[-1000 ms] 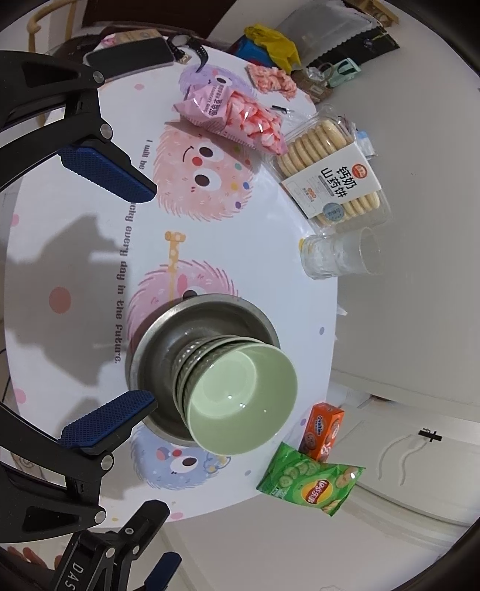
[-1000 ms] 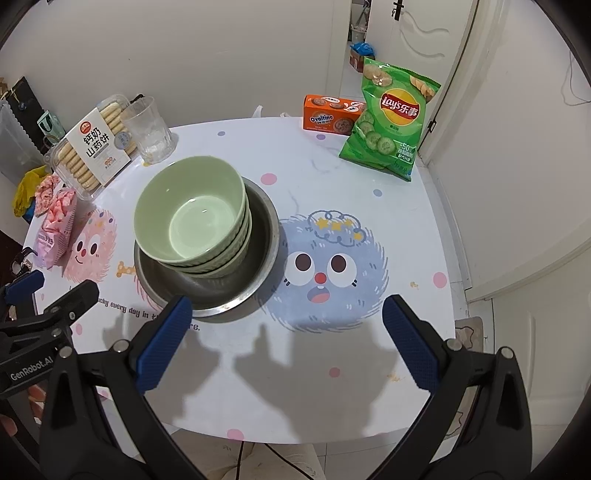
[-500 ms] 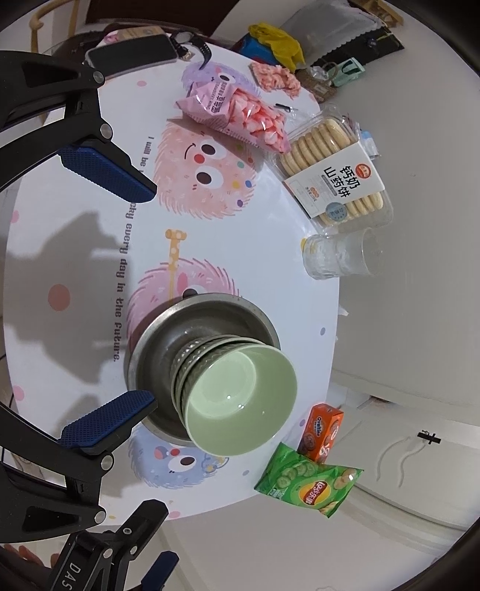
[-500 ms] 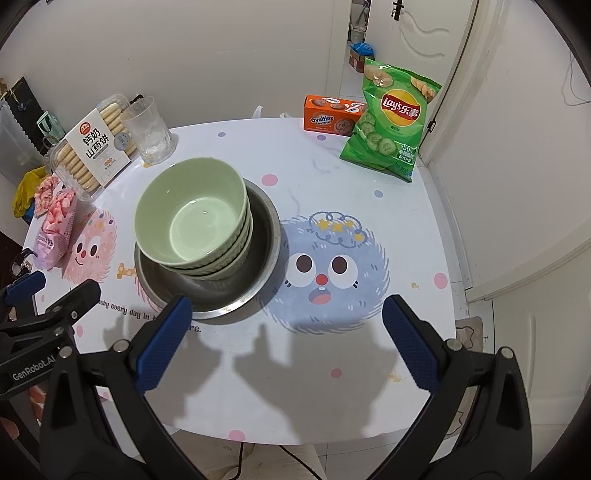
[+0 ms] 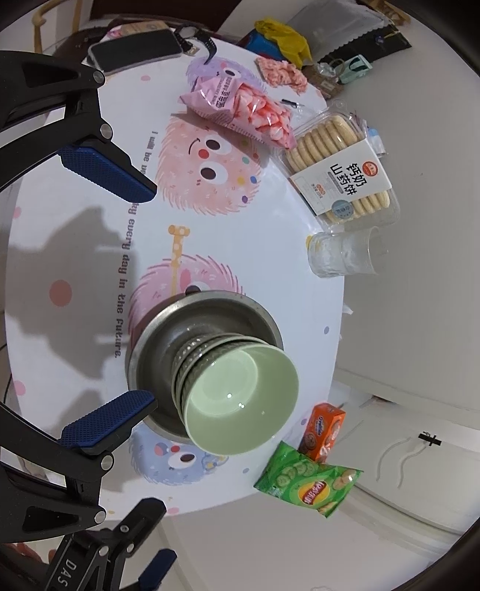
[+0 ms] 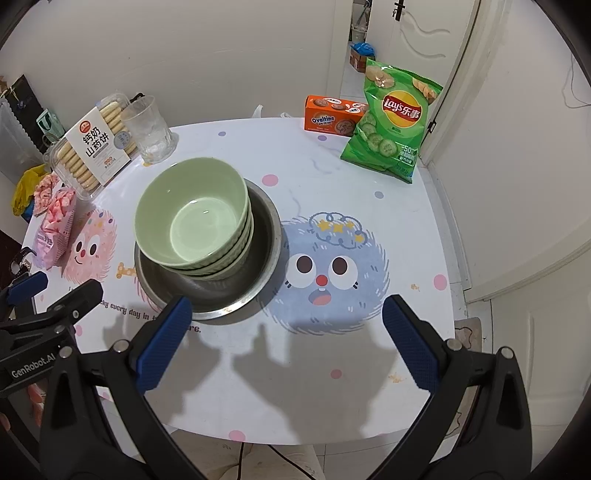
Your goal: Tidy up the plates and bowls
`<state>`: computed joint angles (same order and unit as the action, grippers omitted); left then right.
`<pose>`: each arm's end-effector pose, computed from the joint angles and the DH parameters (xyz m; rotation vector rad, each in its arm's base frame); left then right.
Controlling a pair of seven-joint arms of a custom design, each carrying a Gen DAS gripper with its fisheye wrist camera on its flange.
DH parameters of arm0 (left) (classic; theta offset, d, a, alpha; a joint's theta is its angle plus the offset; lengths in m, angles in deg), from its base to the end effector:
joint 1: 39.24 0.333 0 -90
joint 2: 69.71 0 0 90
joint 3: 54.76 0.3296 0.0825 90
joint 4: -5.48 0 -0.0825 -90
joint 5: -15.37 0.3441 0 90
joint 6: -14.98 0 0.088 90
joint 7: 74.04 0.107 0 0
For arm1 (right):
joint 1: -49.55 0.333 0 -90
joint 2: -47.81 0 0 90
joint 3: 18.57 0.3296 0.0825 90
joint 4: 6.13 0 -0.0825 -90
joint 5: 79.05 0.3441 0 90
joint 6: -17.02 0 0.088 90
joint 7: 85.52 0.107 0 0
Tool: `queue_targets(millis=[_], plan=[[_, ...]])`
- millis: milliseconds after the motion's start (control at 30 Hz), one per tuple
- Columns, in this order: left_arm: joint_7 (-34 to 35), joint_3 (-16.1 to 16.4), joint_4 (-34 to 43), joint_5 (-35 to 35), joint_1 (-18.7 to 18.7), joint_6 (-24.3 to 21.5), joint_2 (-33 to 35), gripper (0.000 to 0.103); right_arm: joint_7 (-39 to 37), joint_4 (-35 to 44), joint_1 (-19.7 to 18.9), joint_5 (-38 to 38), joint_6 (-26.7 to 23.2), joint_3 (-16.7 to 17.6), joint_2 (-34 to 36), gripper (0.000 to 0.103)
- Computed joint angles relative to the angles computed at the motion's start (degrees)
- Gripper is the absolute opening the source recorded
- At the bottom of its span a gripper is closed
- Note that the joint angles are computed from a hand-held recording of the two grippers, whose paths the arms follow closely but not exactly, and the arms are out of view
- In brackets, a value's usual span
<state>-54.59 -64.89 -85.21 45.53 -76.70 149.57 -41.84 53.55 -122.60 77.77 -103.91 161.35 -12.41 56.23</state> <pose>0.4813 -0.4850 0.4205 -2.1126 1.8828 -0.5214 0.4757 0.3272 0.4460 -2.0221 1.9218 -0.4437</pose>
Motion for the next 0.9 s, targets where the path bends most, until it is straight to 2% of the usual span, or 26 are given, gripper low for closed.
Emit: queue_targets(millis=[367,733,900], plan=[[0.20,-0.05,-1.28,-1.67,0.72,2.96,-0.26,0.103,-0.16,-0.06,-0.06,0.14,0.22,-0.05,0.10,0.103],[0.19,0.51,0.44,0.86,-0.38,0.10,0.13,0.103,-0.52,-0.08,-0.18,0.41,0.22,-0.09,0.08,0.103],[1.11,-0.11,0.11,-0.30,0.30,1.14,0.23,0.103,-0.71,-0.05,-0.20,0.55,0.27,-0.09,0.14,0.103]])
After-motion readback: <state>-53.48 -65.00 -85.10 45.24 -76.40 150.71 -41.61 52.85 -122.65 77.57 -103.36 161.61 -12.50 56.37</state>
